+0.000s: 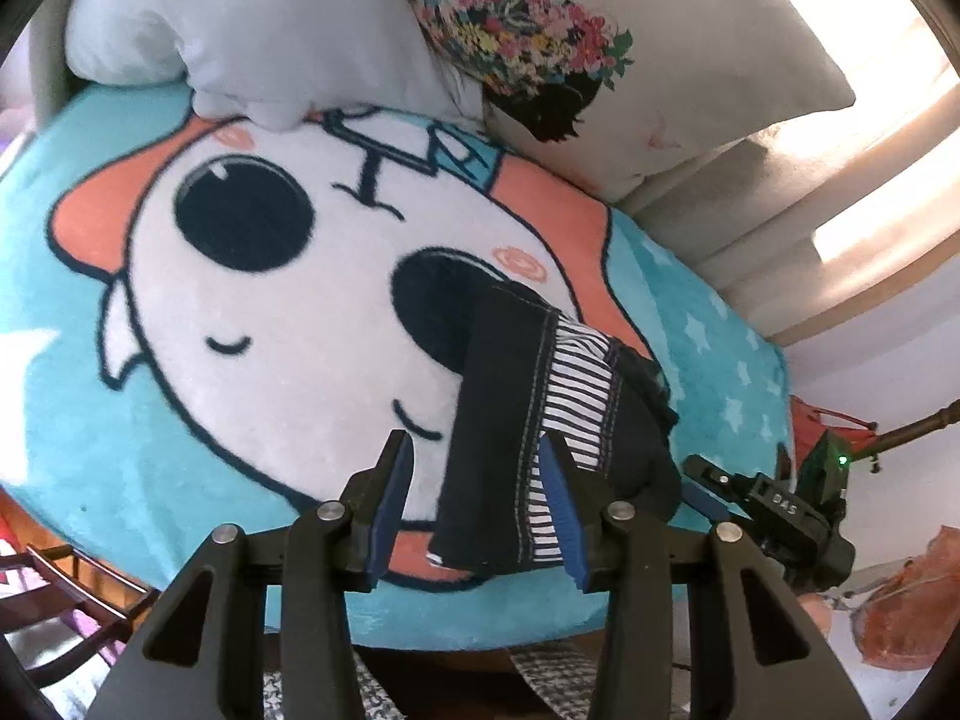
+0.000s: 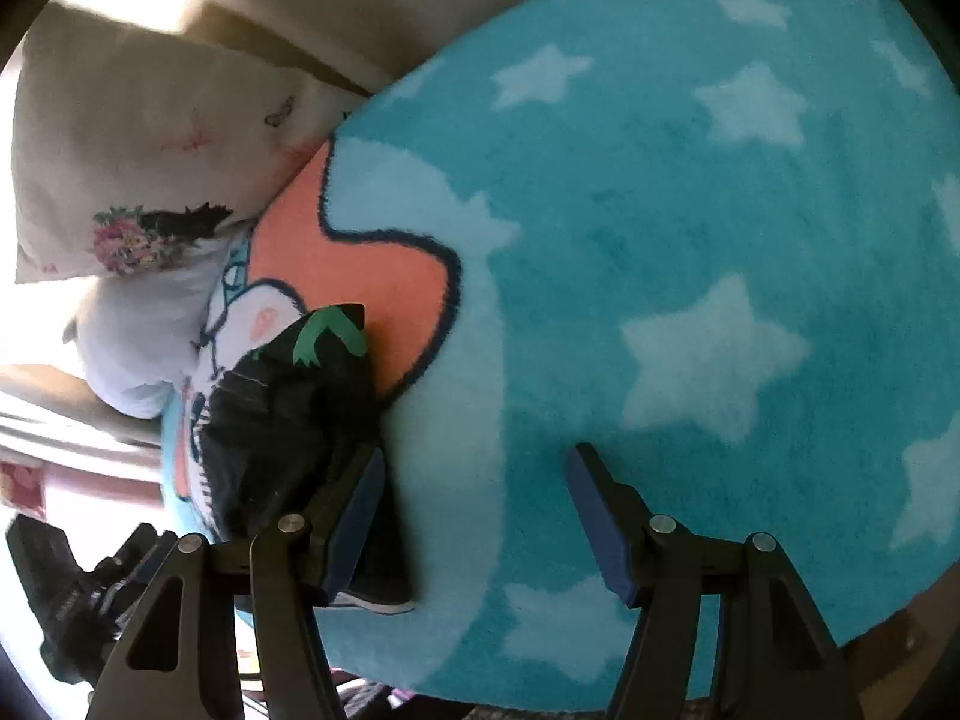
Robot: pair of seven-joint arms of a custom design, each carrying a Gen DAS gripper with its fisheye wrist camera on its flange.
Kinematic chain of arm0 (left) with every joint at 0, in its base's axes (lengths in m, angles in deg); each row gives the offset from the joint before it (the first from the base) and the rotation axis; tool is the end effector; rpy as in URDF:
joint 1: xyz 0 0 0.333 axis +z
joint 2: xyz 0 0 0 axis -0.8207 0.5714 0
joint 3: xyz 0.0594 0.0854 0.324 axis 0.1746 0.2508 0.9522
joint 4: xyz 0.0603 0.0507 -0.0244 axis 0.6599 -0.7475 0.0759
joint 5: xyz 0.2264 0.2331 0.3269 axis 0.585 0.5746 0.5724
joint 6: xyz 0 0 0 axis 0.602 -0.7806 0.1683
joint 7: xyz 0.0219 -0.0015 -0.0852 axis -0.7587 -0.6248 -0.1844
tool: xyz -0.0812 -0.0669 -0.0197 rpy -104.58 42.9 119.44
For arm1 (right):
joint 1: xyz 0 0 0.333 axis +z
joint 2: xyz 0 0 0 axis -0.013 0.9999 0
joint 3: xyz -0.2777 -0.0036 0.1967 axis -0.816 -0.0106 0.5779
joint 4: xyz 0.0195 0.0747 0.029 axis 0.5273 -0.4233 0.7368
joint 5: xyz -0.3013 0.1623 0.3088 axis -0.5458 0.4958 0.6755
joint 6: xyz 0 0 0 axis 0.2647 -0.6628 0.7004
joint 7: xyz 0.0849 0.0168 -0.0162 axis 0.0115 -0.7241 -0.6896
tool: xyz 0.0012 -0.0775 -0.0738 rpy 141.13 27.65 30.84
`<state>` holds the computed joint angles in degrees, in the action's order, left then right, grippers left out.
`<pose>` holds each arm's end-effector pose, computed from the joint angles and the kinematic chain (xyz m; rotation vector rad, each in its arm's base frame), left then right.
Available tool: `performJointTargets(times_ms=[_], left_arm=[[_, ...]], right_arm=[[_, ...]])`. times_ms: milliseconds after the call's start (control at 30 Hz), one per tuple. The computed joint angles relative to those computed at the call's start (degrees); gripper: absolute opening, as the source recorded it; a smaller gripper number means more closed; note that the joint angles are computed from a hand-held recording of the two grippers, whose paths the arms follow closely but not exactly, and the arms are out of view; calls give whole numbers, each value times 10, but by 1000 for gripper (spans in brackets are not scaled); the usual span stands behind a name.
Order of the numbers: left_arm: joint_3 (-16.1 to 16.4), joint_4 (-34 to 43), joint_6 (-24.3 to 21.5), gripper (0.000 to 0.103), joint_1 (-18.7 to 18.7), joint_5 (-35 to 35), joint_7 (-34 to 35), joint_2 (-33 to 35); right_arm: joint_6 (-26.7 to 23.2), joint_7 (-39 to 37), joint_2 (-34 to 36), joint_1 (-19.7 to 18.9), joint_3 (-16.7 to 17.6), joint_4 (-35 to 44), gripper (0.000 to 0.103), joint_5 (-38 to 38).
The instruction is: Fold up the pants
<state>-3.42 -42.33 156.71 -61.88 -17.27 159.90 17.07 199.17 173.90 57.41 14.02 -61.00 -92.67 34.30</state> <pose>0.7671 -0.2994 0.3934 1.6155 -2.3211 0.8272 0.6075 0.1860 0.4105 -0.8005 2.3713 0.0810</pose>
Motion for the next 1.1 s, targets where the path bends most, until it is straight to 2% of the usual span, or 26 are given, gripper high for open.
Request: performJointTargets(times_ms=[133, 267, 400, 533, 600, 667, 700, 733, 767, 800, 867, 1000, 1100], left_arm=[[2, -22, 26, 47, -1, 2, 0, -15], [-7, -47, 55, 47, 7, -15, 15, -33], [-8, -88, 125, 47, 3, -19, 35, -65], [-1, -131, 226, 48, -12, 3, 33, -96], [10, -144, 261, 53, -24, 27, 13, -107], [26, -159, 300, 69, -39, 61, -20, -118], [42, -165, 318, 73, -52, 87, -47, -124], [65, -170, 333, 83, -70, 122, -85, -128], [99, -172, 345, 91, -97, 167, -140, -132], [121, -172, 353, 93, -113, 199, -177, -133], [122, -161, 353, 97, -110, 226, -200, -129], [129, -86, 263, 97, -112, 287, -251, -89], [75, -73, 228, 96, -68, 249, -223, -75]], right_arm=[[-1, -25, 6, 0, 2, 6, 75, 10], [-3, -2, 15, 5, -2, 16, 85, -26], [7, 25, 18, 8, -5, 17, 91, -51], [29, 3, 16, 4, 2, 8, 92, -26], [51, -27, 15, 1, 10, -1, 94, 9], [67, -43, 13, 2, 12, -8, 95, 22], [71, -52, 13, 2, 13, -9, 95, 25], [73, -60, 13, 3, 13, -10, 95, 25], [75, -62, 13, 6, 11, -10, 97, 17], [79, -64, 14, 7, 11, -10, 99, 15], [95, -92, 15, 4, 20, -14, 102, 44], [115, -153, 15, -3, 37, -20, 102, 104], [111, -190, 15, -5, 42, -17, 102, 140]])
